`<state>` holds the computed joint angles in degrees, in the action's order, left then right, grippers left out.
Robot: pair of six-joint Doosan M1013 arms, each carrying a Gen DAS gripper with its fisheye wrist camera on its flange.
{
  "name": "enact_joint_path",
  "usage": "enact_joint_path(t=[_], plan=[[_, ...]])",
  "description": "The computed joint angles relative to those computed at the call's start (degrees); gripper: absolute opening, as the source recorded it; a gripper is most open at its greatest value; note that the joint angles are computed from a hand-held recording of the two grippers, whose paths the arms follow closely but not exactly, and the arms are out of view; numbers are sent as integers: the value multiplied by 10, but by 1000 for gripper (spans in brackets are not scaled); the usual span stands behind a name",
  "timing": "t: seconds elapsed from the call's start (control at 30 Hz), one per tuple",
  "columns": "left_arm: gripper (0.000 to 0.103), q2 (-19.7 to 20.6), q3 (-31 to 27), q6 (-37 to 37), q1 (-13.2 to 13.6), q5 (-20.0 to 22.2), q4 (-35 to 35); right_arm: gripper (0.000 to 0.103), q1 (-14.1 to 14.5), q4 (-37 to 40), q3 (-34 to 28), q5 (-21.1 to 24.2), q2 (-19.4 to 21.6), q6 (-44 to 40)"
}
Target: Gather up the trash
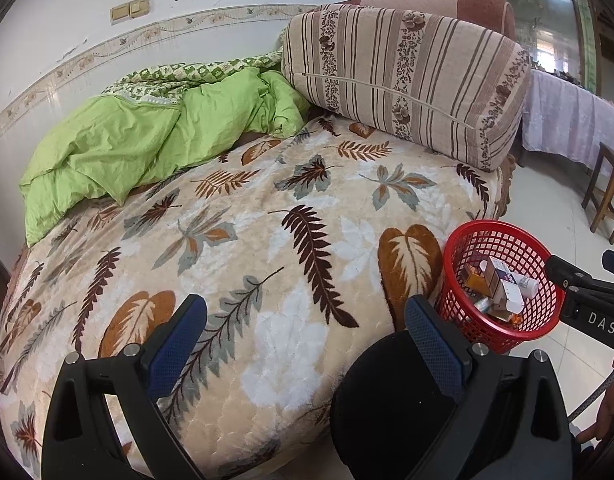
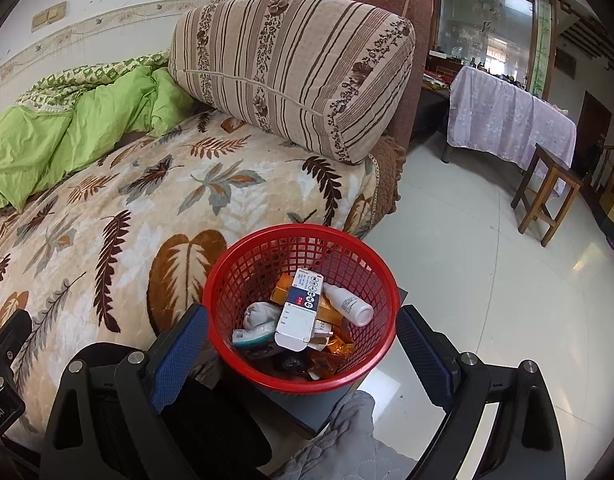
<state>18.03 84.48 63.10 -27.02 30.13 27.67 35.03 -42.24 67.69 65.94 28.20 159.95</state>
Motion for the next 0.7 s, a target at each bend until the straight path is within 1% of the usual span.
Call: enact_joint_path(t=[0.7], plan=[[99, -1, 1, 4, 1, 1, -4, 96, 0, 11, -4, 2, 3, -11]])
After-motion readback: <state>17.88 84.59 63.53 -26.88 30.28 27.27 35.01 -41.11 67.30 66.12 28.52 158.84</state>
